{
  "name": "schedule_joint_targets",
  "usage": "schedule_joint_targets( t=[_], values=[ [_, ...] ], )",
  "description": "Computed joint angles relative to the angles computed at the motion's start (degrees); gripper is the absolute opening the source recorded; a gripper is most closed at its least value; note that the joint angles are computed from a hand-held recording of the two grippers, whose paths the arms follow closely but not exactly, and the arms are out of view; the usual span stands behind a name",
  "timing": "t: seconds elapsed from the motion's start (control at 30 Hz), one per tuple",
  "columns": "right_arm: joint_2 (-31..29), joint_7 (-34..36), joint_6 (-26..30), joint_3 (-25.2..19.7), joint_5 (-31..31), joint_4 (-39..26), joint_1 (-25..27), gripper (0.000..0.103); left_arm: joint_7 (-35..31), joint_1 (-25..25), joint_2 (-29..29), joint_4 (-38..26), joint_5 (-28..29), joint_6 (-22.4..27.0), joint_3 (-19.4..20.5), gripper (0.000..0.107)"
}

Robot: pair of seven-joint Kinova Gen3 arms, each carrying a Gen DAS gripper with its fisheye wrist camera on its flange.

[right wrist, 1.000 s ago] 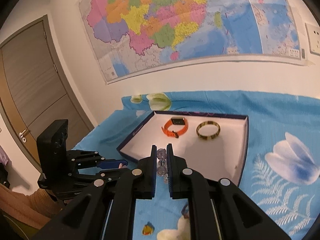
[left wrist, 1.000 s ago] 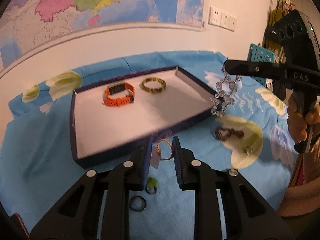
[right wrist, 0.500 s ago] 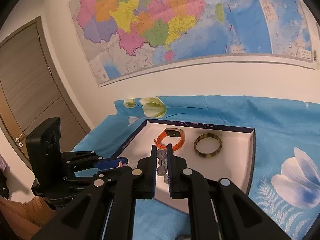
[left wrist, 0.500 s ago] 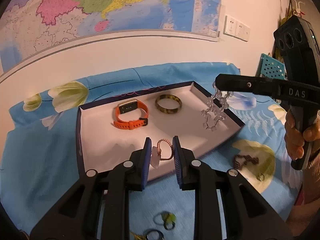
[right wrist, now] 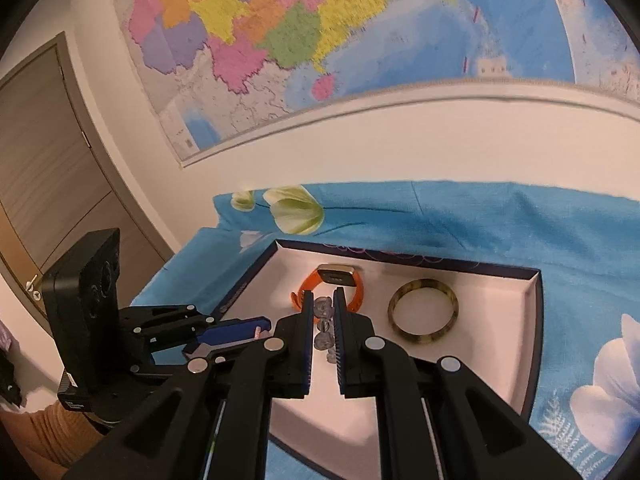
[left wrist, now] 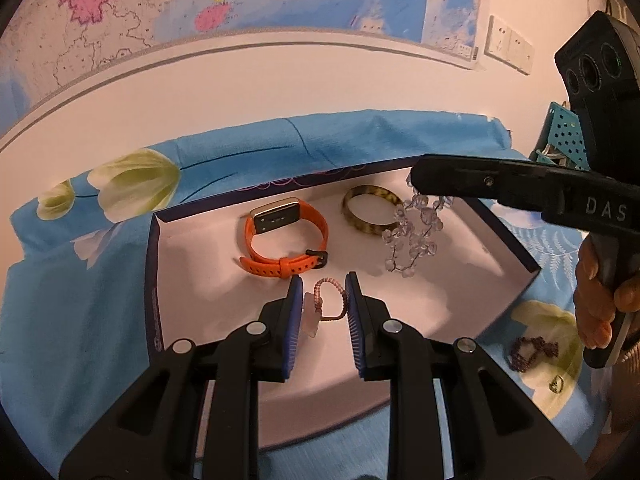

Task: Organize jewelry
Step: 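Carry both bracelets into the white box and open both tools, then move the right tool toward the dark beaded necklace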

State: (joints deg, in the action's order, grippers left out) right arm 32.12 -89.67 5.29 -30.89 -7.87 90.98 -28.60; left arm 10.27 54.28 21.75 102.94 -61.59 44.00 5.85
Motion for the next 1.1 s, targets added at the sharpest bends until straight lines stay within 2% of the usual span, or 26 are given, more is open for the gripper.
schedule_joint_targets(
  t=[0.13, 0.2, 0.37, 0.6, 0.73, 0.8, 0.9, 0.97, 1.1],
  values=[
    [1.7, -0.1, 2.6, 1.0, -0.5, -1.9, -0.3, 0.008, -2.4, -1.8, 1.1, -0.9, 2.5, -1.4, 0.0, 0.022],
    [1.8, -0.7, 3.6, 3.4, -0.8, -2.4, -1.8, 0.008, -3.5, -2.3, 1.5, -1.1, 3.8, -2.3, -0.5, 0.022],
    [2.2, -0.9, 5.5, 5.4, -1.7, -3.2, -2.8, 0.008, -7.0, -3.1, 2.8, -2.1, 7.9, -3.8, -1.6, 0.023],
    [1.3, -4.2, 8.8, 13.5, -0.4, -4.3, -9.2, 0.011, -8.4, -1.7, 3.3, -3.0, 9.6, -4.0, -3.6, 0.027],
    [0.4, -7.0, 9.0, 17.2, 1.2, -3.6, -12.1, 0.015, -5.8, 0.2, 2.6, -2.3, 7.7, -3.0, -4.8, 0.038],
    [-0.4, -8.0, 8.4, 17.6, 1.6, -2.5, -12.1, 0.017, -4.0, 0.8, 1.8, -1.6, 6.4, -2.3, -4.7, 0.041],
    [-2.7, -10.0, 5.7, 19.2, 2.7, 0.6, -13.2, 0.036, 1.6, 3.4, -0.1, 0.0, 2.2, 1.1, -4.4, 0.049],
    [-4.9, -11.2, 3.6, 20.6, 4.0, 3.3, -14.5, 0.036, 5.2, 4.9, -1.6, 1.6, -0.7, 3.4, -3.5, 0.051],
    [-8.7, -10.0, -0.1, 15.9, 4.7, 8.8, -11.0, 0.038, 11.5, 7.9, -4.5, 4.9, -5.1, 9.0, -0.7, 0.052]
  ],
)
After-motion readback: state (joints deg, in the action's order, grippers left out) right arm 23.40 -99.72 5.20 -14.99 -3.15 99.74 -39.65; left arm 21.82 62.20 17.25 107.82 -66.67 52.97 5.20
